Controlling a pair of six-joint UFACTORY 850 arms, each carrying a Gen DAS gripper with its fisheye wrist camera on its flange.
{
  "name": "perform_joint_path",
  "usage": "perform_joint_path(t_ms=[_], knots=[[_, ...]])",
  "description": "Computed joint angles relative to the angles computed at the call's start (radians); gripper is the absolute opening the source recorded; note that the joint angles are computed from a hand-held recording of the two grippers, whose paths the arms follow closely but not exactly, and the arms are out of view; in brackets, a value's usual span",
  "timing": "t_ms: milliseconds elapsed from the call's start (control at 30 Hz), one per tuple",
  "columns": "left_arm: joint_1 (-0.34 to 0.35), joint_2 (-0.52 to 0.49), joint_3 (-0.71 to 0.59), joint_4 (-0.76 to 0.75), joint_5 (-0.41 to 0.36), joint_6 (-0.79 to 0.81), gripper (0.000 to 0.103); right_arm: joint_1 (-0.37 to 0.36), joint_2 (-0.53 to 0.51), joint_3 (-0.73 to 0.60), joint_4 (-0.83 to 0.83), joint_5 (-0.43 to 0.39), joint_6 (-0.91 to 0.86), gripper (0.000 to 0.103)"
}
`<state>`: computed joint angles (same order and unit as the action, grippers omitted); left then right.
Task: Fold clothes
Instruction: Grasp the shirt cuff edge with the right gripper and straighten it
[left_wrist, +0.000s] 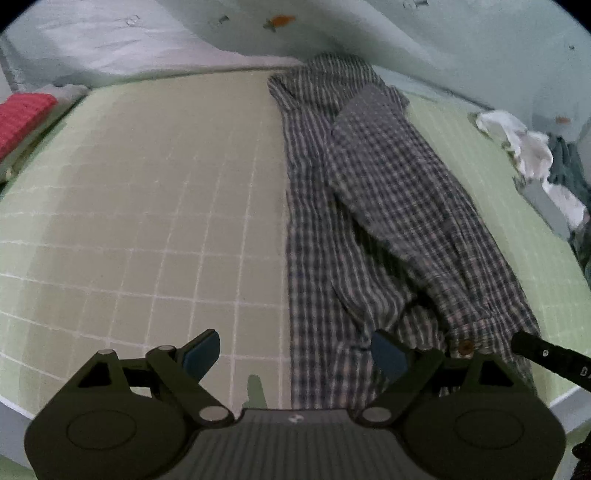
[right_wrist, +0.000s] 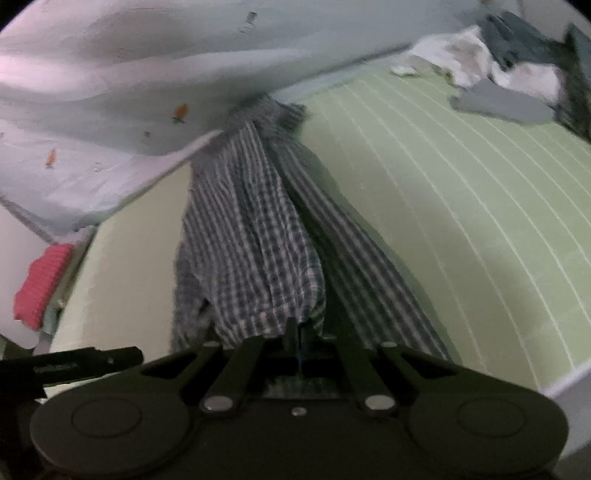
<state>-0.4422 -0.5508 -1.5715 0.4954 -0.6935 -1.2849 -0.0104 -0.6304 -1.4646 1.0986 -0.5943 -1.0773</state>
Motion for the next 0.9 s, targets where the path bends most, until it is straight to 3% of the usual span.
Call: perform_joint_path(t_ms=[333,533,667,767,800,900], knots=[[-0.015,-0.019,0.013,-0.098,-0.019,0.086,0.089,0.021,-0.012,0.014,-0.182,0.088,0.030,0.002],[-0.035,-0.036,0.009,-0.126,-0.029,0.071,0.089,0.014,-0.010,0.026,-0.295,0.095,0.044,0.007],[-0.050,-0.053,-0.007,-0.145,-0.041,0.075,0.091,0.001,0.013,0.061,-0.272,0.142,-0.067,0.039],[-0.060,-0.065,-0.012,-0.177,-0.039,0.089,0.098,-0.008,0.025,0.084,-0.204,0.186,-0.230,0.052],[-0.063,-0.069,-0.013,-0.190,-0.035,0.092,0.098,-0.011,0.023,0.086,-0.192,0.197,-0.272,0.062],[-0.075,-0.089,-0.032,-0.190,-0.053,0.087,0.103,-0.024,0.005,0.071,-0.193,0.180,-0.316,0.077]])
